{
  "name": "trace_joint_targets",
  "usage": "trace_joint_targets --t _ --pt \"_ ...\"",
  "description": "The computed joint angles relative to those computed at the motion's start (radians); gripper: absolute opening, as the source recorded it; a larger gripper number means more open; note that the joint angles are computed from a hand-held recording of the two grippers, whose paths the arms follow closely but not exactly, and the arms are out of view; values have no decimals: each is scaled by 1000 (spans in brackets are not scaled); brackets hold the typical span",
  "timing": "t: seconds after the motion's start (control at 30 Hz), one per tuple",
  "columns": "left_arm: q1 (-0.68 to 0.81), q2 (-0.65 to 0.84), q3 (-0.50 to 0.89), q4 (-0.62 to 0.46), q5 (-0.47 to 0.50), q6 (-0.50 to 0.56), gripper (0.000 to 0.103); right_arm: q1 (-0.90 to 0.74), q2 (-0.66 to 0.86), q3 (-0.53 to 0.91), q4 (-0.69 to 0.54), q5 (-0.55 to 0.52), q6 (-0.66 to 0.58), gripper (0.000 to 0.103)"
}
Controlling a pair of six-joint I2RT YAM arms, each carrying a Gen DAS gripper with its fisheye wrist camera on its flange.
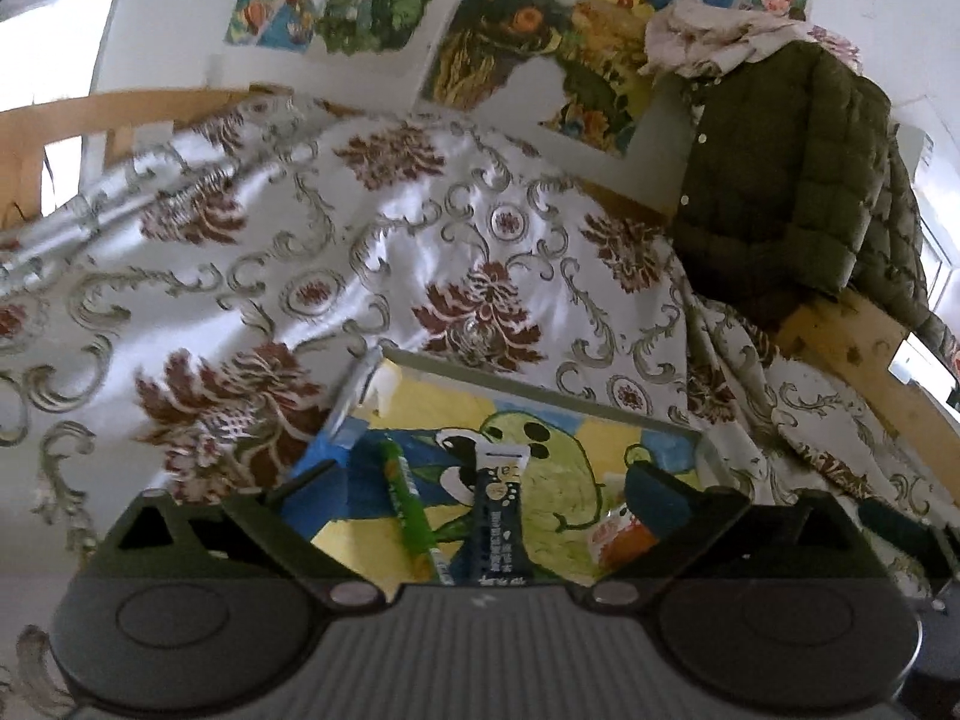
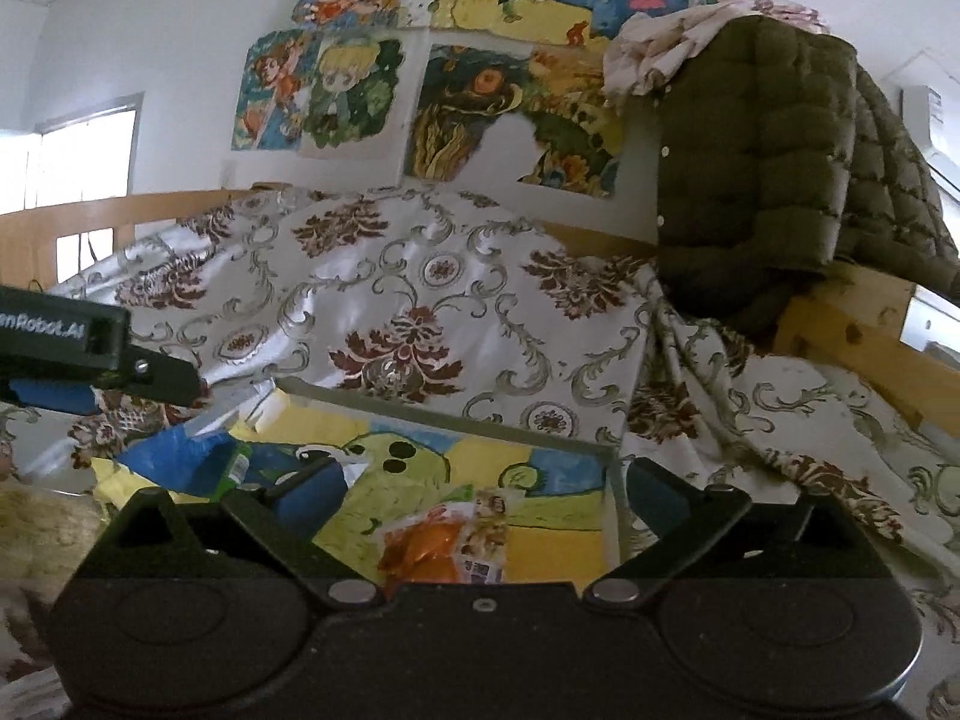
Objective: Organize snacks
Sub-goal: 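Open both grippers to drop the blue tube and orange bag into the tray, then lift both open grippers away from the tray back over the snack pile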
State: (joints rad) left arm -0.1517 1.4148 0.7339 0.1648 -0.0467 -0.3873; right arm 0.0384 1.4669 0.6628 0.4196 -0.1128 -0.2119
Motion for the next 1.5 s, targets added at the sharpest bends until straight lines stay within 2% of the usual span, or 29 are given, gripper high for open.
trace_joint_targets --t 0.17,0.3,0.5,0.73,0.97,1.17,1.5 --pt "-29 -115 -77 -13 -49 6 103 -6 -108 -62 -19 -4 -18 102" --pt "-67 -216 -150 -23 -138 -15 103 9 -164 -85 -42 42 -19 102" --pt "-114 -367 -220 -101 -217 1 103 3 -279 -127 -115 51 11 102" --pt "-173 -534 -252 -244 -283 -14 103 -8 -456 -179 -237 39 6 102" --pt "-220 -706 -271 -419 -324 -11 103 -6 -651 -215 -414 43 8 102" --pt "-230 -832 -288 -541 -330 -20 103 76 -783 -249 -513 126 -3 102" --pt "-284 -1012 -303 -752 -376 -17 103 203 -978 -253 -712 240 55 102"
